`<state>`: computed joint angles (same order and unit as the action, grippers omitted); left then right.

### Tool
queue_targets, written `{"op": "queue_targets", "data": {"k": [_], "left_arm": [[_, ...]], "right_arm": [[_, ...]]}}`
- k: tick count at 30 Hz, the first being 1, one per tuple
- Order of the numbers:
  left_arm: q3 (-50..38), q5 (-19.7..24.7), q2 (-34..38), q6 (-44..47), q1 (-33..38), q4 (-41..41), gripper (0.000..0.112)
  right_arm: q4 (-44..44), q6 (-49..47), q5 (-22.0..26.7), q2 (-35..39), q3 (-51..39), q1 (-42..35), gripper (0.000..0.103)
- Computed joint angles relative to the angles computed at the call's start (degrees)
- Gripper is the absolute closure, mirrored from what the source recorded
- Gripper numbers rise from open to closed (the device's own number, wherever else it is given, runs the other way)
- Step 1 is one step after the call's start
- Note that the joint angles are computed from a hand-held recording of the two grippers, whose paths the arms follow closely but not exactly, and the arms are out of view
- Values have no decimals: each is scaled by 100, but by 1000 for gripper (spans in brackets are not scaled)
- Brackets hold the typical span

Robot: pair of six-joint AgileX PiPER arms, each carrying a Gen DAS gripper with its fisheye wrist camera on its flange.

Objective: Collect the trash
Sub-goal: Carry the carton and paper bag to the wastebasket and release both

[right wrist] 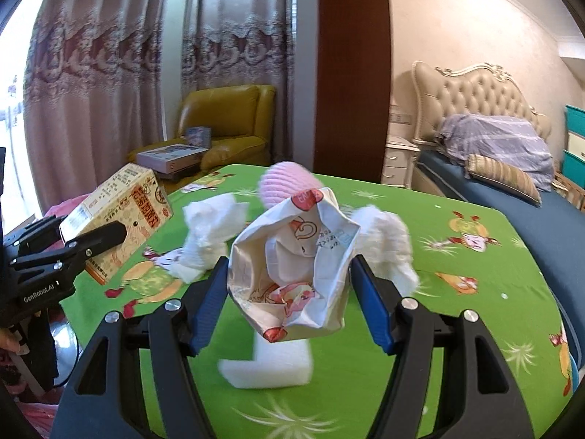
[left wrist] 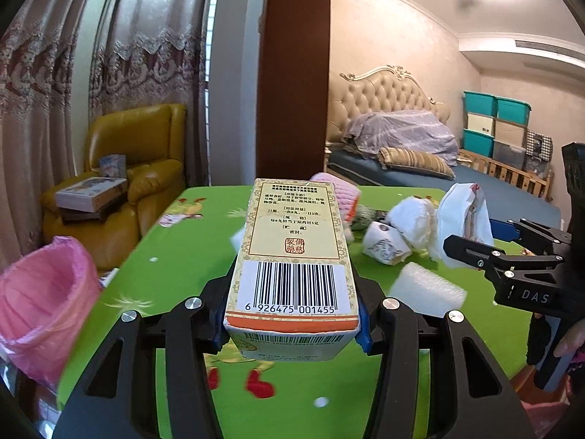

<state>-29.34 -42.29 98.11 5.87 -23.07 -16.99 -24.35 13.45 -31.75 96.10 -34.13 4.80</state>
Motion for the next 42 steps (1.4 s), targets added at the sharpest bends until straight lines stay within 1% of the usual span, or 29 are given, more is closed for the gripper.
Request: {"op": "queue_targets", "data": {"k": [4, 6, 10, 15, 17, 19, 22, 24, 27, 31, 32, 36, 38, 42], "left_arm": [[309, -102, -240, 100, 230, -7, 65], [464, -78, -381, 26, 456, 140, 65], [748, -146, -570, 17, 788, 233, 65], [1050, -240, -739, -239, 1440, 705, 65], [1124, -229, -827, -236, 1599, 748, 65], [1229, -258, -894, -328, 1910, 952, 65], [1311, -269, -954, -498, 2434, 1327, 65], [1305, -174, -1011, -626, 2851, 1625, 65], [1180, 1, -1031, -1002, 3737, 2405, 65], [765, 259, -824, -1849, 4960, 3815, 65], [648, 307, -734, -1992, 5188, 4090, 65], [172, 484, -358, -2094, 5638, 4458, 65], [-28, 501, -162, -2228, 5828, 4661, 65], [-464, 521, 241, -2797, 6214, 5225, 64]], "right_arm": [[151, -60, 141, 40, -159, 464, 38], [12, 124, 234, 94, -293, 640, 38], [34, 182, 426, 264, -562, 1044, 38], [78, 53, 585, 475, -900, 1597, 38], [-159, 287, 665, 577, -1097, 1752, 38], [-417, 559, 711, 708, -1314, 1876, 38], [-1042, 1195, 891, 977, -1811, 2109, 38], [-1463, 1539, 960, 1196, -2187, 2288, 38], [-1698, 1689, 1080, 1529, -2733, 2597, 38], [-2878, 2954, 1219, 2059, -3636, 2844, 38], [-3369, 3467, 1271, 2214, -3923, 2909, 38], [-4828, 4909, 1511, 2741, -4952, 3223, 38], [-5544, 5593, 1618, 2976, -5441, 3388, 38], [-7305, 7333, 1666, 3466, -6419, 3621, 38]]}}
